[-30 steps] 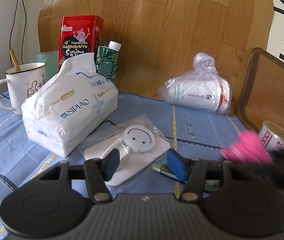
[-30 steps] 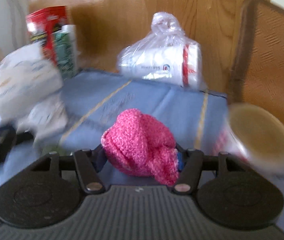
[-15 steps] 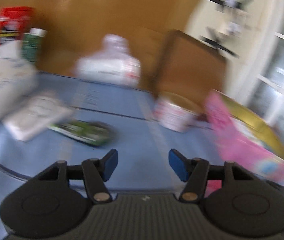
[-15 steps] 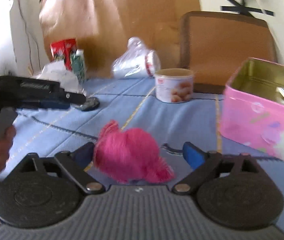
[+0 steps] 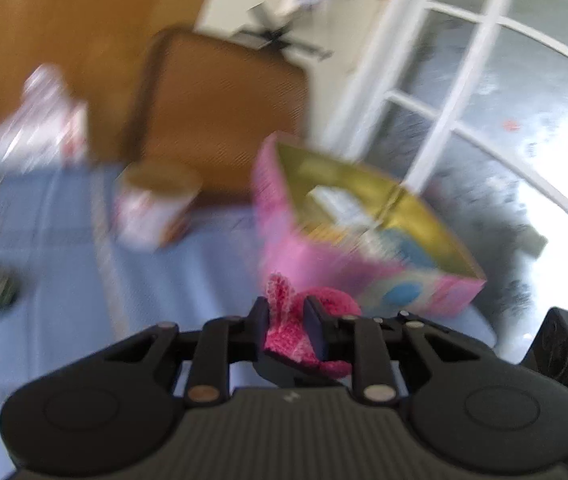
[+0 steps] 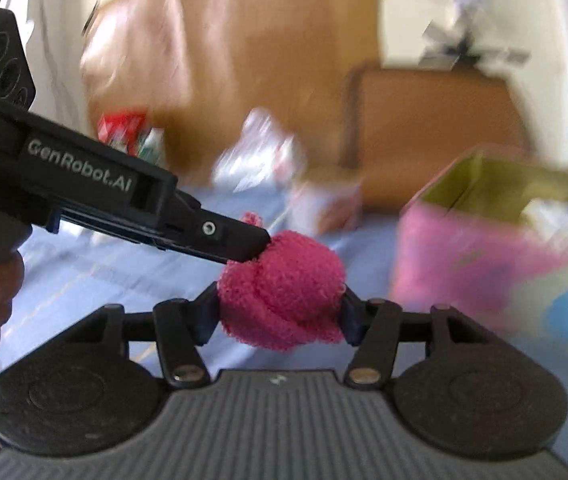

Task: Organize soft objects
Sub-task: 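Carry the pink cloth with the right gripper and drop it into the pink tin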

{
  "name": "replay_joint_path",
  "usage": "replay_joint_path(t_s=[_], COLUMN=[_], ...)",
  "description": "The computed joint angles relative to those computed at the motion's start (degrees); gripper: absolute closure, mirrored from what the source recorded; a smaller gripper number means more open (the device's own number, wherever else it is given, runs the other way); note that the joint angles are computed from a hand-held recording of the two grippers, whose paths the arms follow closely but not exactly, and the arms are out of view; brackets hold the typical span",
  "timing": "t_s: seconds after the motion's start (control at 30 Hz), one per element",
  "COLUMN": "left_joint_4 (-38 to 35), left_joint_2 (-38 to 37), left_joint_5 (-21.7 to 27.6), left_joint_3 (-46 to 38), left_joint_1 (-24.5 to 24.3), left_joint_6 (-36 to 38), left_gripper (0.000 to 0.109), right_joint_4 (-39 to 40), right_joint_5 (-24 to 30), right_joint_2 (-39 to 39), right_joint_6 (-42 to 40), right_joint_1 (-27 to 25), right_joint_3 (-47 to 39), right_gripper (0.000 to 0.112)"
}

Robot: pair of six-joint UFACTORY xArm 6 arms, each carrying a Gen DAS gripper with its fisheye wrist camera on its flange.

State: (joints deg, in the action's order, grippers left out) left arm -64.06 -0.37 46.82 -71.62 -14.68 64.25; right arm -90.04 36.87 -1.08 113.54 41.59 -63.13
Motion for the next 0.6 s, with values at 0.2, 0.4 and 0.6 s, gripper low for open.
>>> replay_joint_path(t_s=[0.2, 0.4, 0.6], left_joint_4=[1.05, 10.19, 1.71], left_joint_2=[6.94, 14.87, 9.21], left_joint_5=[-6.3, -21.68, -22.35], left_joint_3=[-9.71, -16.85, -9.39], left_joint_1=[-10.12, -17.19, -14.1], left_joint_6=[-2.85, -14.23, -2.06], left_gripper=[0.072, 0.045, 0.045], right_joint_4=[0.12, 8.49, 3.36], right_joint_5=[8.86, 18.11, 20.44], right_joint_2=[-7.75, -4.27, -9.3], right_joint_6=[0.73, -3.12, 6.6], right_joint_1=[-2.63, -8.3, -6.35], right_joint_3=[6.15, 2.17, 9.08], right_gripper=[0.051, 0.023, 0.025])
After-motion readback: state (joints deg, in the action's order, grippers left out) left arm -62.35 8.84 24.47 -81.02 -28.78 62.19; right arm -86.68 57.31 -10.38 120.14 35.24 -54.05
